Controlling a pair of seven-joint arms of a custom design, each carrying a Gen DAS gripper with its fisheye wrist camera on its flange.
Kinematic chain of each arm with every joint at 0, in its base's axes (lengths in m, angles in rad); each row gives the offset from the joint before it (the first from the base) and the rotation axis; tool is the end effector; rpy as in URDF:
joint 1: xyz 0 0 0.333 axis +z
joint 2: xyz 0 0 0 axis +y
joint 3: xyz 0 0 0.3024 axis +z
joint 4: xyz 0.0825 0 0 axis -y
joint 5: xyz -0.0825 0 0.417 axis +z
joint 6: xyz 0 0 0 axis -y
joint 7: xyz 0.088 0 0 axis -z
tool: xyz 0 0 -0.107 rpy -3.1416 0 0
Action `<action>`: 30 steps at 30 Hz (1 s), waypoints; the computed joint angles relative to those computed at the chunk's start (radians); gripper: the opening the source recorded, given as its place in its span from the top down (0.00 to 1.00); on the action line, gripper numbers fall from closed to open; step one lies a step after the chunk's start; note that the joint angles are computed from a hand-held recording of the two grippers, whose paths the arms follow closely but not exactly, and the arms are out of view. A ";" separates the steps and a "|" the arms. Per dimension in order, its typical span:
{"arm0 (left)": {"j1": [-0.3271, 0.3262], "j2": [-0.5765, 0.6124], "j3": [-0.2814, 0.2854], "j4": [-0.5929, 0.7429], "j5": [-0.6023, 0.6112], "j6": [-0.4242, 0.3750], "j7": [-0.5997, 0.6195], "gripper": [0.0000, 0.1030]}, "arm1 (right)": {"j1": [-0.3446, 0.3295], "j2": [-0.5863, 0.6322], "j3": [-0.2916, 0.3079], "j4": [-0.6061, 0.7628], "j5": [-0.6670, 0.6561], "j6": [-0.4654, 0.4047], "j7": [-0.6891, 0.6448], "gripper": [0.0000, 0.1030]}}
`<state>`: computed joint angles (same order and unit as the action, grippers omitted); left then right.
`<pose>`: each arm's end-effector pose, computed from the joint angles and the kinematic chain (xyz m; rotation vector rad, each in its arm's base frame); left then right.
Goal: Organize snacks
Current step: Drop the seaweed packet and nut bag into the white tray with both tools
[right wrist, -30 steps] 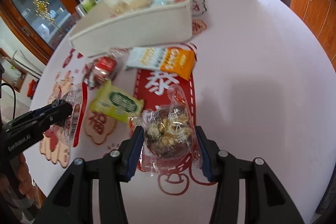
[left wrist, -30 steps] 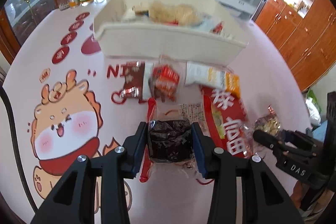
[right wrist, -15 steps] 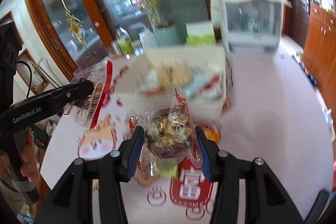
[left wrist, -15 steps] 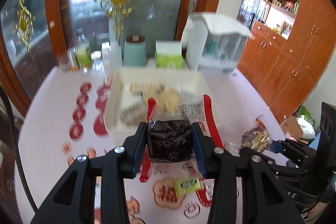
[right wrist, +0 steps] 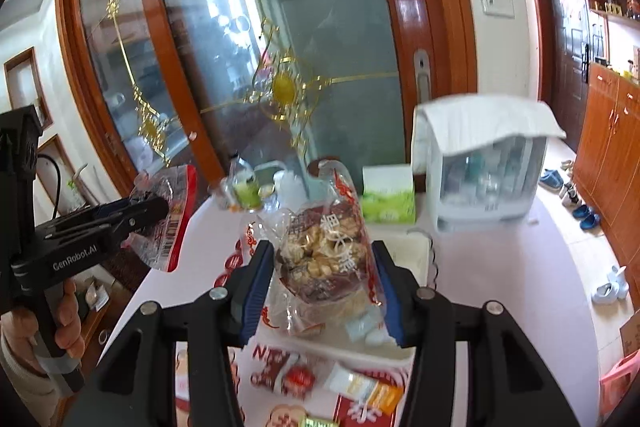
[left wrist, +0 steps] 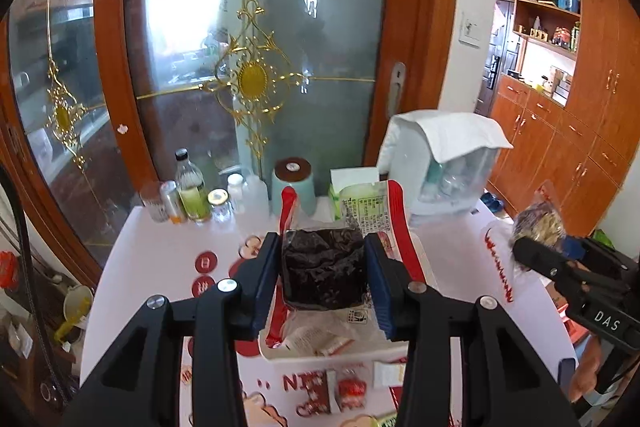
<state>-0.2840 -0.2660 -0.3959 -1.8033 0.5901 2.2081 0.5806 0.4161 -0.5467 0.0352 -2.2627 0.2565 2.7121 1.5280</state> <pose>0.4254 -0.3599 0.7085 -1.7500 1.6005 -0.8318 0.4301 0.2026 0.6700 -1.7584 1.2652 -0.4522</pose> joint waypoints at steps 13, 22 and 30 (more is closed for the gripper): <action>-0.004 0.135 0.063 0.040 -0.050 0.041 0.073 0.61 | -0.051 0.186 0.047 0.105 -0.068 0.010 0.110 0.52; -0.028 0.248 0.101 0.075 -0.079 0.064 0.120 0.59 | -0.074 0.266 0.059 0.128 -0.123 -0.028 0.166 0.51; -0.056 0.274 0.117 0.079 -0.032 0.045 0.090 0.13 | -0.081 0.292 0.070 0.129 -0.183 -0.057 0.180 0.47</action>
